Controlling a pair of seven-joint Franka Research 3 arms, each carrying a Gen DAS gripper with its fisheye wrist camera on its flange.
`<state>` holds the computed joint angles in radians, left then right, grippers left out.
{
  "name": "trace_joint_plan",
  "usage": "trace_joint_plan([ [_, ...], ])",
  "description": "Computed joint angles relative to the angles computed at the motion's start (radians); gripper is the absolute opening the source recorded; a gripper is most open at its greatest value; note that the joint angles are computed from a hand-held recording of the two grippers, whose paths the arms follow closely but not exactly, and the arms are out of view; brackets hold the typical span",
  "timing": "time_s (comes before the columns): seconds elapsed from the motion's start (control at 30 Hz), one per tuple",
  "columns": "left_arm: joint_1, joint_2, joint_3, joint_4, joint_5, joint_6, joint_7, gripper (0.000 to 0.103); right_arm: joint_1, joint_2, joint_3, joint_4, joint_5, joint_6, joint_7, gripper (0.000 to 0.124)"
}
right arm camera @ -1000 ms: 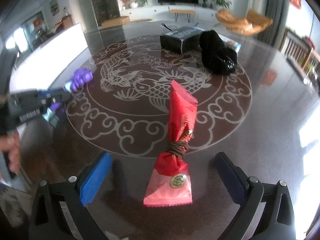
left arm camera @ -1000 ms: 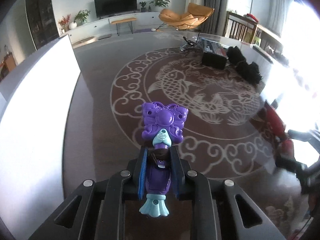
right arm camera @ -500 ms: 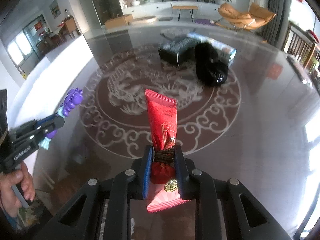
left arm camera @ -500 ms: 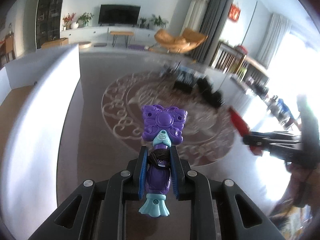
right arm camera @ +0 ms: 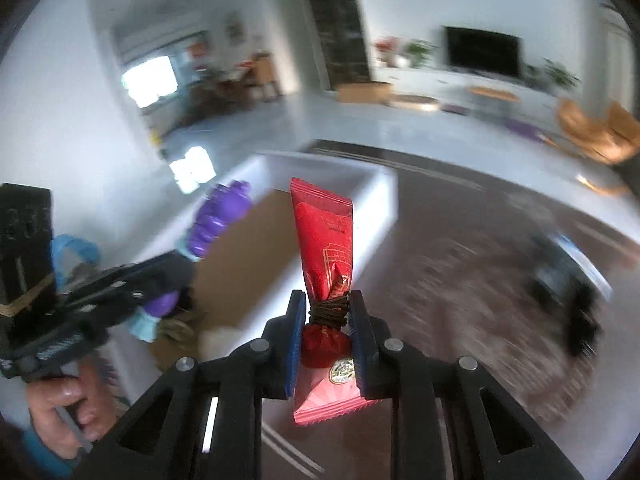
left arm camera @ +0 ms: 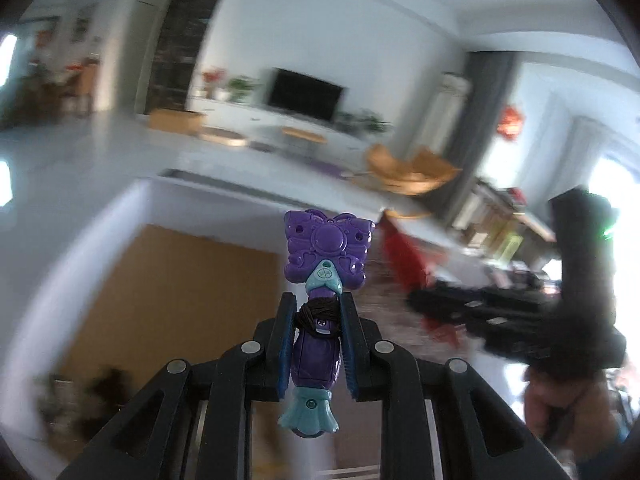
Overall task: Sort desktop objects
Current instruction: 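Carry the purple wand and red packet over the white bin with both tools, then open both tools to drop the wand and packet into the bin, then return both tools from the bin to the table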
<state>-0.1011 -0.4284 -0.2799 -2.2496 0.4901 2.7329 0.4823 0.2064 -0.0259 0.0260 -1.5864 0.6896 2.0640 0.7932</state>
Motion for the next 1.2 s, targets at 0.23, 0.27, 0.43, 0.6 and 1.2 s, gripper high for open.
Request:
trace_joint_plan([
  [0.23, -0.011, -0.051, 0.127, -0.126, -0.177, -0.225, 0.082, 0.021, 0.099, 0.104, 0.08, 0.054, -0.075, -0.014, 0.077, 0.024],
  [0.27, -0.009, -0.041, 0.13, -0.122, -0.204, -0.274, 0.085, 0.023, 0.11, 0.123, 0.087, 0.054, -0.092, -0.025, 0.091, 0.03],
  [0.43, 0.01, -0.062, 0.141, -0.172, -0.287, -0.28, 0.059, 0.079, 0.121, 0.116, 0.089, -0.007, -0.106, 0.012, 0.087, 0.083],
  [0.6, 0.062, -0.084, 0.064, -0.157, -0.15, -0.301, -0.053, 0.096, 0.085, 0.047, 0.059, -0.087, 0.013, 0.094, -0.015, 0.086],
  [1.2, -0.163, 0.396, -0.088, 0.42, 0.119, -0.202, 0.034, 0.096, -0.204, 0.097, -0.121, -0.321, -0.236, 0.556, -0.036, 0.103],
])
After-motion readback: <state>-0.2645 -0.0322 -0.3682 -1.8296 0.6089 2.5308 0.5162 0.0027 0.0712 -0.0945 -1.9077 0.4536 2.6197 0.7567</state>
